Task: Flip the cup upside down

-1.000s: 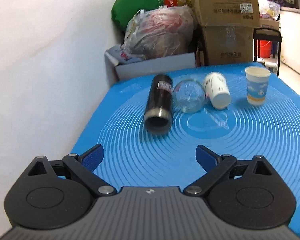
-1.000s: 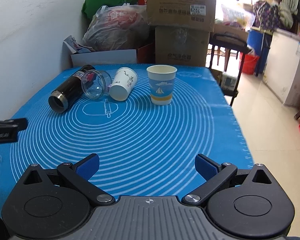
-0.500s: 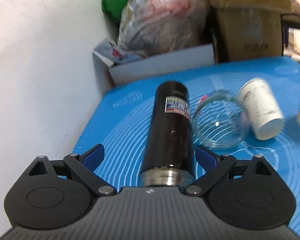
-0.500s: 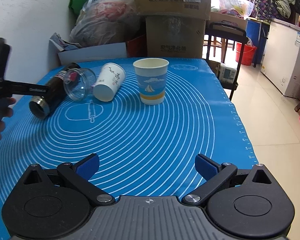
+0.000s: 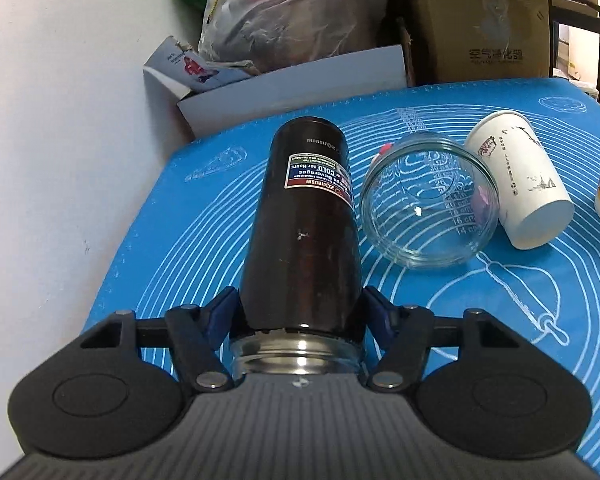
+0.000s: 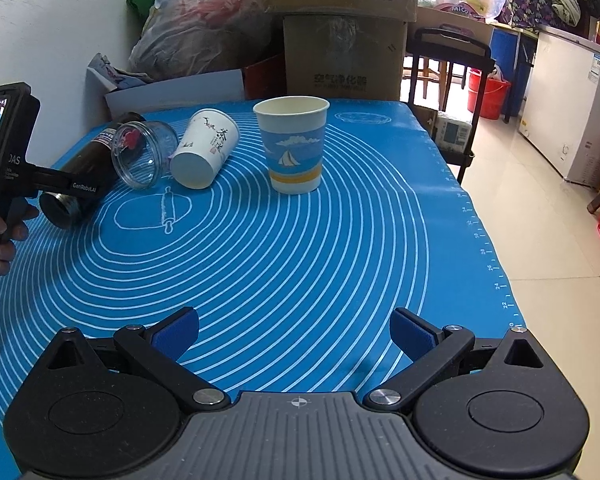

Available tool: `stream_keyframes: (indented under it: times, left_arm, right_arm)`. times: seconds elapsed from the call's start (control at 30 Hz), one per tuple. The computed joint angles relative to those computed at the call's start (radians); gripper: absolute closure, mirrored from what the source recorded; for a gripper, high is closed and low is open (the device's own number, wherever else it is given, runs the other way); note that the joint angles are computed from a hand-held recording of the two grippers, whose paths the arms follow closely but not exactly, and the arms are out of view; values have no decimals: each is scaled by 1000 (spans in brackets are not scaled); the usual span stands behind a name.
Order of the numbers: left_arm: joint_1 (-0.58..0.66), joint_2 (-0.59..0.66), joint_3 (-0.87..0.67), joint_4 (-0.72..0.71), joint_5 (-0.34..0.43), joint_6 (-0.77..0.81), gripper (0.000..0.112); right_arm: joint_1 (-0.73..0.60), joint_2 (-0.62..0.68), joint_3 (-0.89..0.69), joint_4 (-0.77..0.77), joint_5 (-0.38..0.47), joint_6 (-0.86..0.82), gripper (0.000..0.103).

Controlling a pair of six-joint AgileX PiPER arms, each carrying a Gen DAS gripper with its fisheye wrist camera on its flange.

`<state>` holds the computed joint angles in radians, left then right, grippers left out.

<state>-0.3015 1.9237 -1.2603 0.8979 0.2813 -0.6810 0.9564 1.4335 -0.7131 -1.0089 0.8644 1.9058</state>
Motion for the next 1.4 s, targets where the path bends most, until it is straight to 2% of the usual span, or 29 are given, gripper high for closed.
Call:
stream_keyframes:
  times: [0.07,0.17,0.33,0.47,0.63,0.8,1.17,1.3,1.37,1.4]
  left_arm:
    - [-1,-28,23,-35,7,25,45]
    - [-4,-108,108,-17,-11,-18,45]
    - [-11,-244,221,-153,9,60,45]
    - [-40,-377,362,-73,22,-54,45]
    - [-65,-522,496,-130,48,-47,45]
    - [-139,-641,618,-49,89,-176,46]
    - [-157,-653,705,-14,61,-250,45]
    - [-130,-657,697,-119,49,-145,45]
    - [-123,-680,702,-142,45,-129,38]
    - [-122,-697,704,-139,44,-133,28]
  right_arm:
    - [7,-6,-2,3,10,-2,0]
    - [21,-17,-7,5,29,-4,0]
    - [69,-30,-19,14,70,-6,0]
    - [114,-43,-29,22,104,-6,0]
    - [166,-58,-39,34,146,-5,0]
    - [209,-70,-39,43,173,4,0]
    - [261,-52,-54,75,192,-1,0]
    - [262,-45,-62,88,192,-11,0]
    - [259,-43,-67,91,192,-22,0]
    - [257,-43,-68,92,191,-28,0]
